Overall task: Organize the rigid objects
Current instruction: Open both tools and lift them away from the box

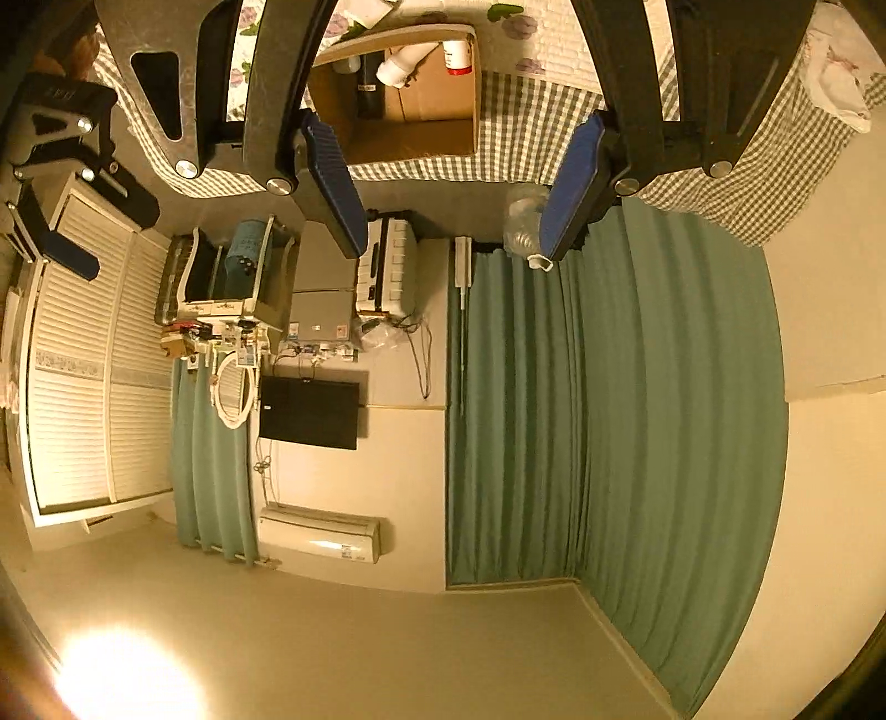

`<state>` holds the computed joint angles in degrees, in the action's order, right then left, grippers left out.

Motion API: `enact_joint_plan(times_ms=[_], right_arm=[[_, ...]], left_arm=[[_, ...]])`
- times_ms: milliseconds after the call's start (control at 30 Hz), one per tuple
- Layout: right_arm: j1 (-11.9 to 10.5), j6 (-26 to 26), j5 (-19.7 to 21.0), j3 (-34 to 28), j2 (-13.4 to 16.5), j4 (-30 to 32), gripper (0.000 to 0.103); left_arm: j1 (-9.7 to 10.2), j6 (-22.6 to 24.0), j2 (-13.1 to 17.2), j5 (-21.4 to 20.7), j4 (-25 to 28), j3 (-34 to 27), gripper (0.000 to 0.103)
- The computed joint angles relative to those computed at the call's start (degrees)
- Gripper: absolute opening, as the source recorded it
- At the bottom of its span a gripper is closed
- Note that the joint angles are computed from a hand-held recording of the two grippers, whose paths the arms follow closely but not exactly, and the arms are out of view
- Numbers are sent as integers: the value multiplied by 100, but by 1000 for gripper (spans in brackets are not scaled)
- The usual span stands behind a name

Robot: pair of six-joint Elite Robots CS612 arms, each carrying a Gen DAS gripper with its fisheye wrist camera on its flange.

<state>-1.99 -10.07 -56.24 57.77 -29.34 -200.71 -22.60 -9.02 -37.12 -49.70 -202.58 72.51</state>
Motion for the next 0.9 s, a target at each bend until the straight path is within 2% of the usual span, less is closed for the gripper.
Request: enact_joint_plan(times_ms=[167, 400, 500, 633, 900], right_arm=[[-107, 90, 235, 403, -170, -182, 103], [-110, -200, 11, 550, -135, 18, 103], [-81, -431, -91, 439, -24, 208, 103], [-58, -625, -194, 232, 167, 646, 103], [-24, -893, -501, -326, 625, 1759, 103]], left_arm=[[-52, -98, 42, -153, 0, 67, 67], [-71, -247, 259, -353, 450, -69, 67], [-56, -280, 372, -379, 635, -163, 67], [1, -551, 533, -515, 975, -266, 67], [134, -1167, 992, -1179, 1848, -578, 67]])
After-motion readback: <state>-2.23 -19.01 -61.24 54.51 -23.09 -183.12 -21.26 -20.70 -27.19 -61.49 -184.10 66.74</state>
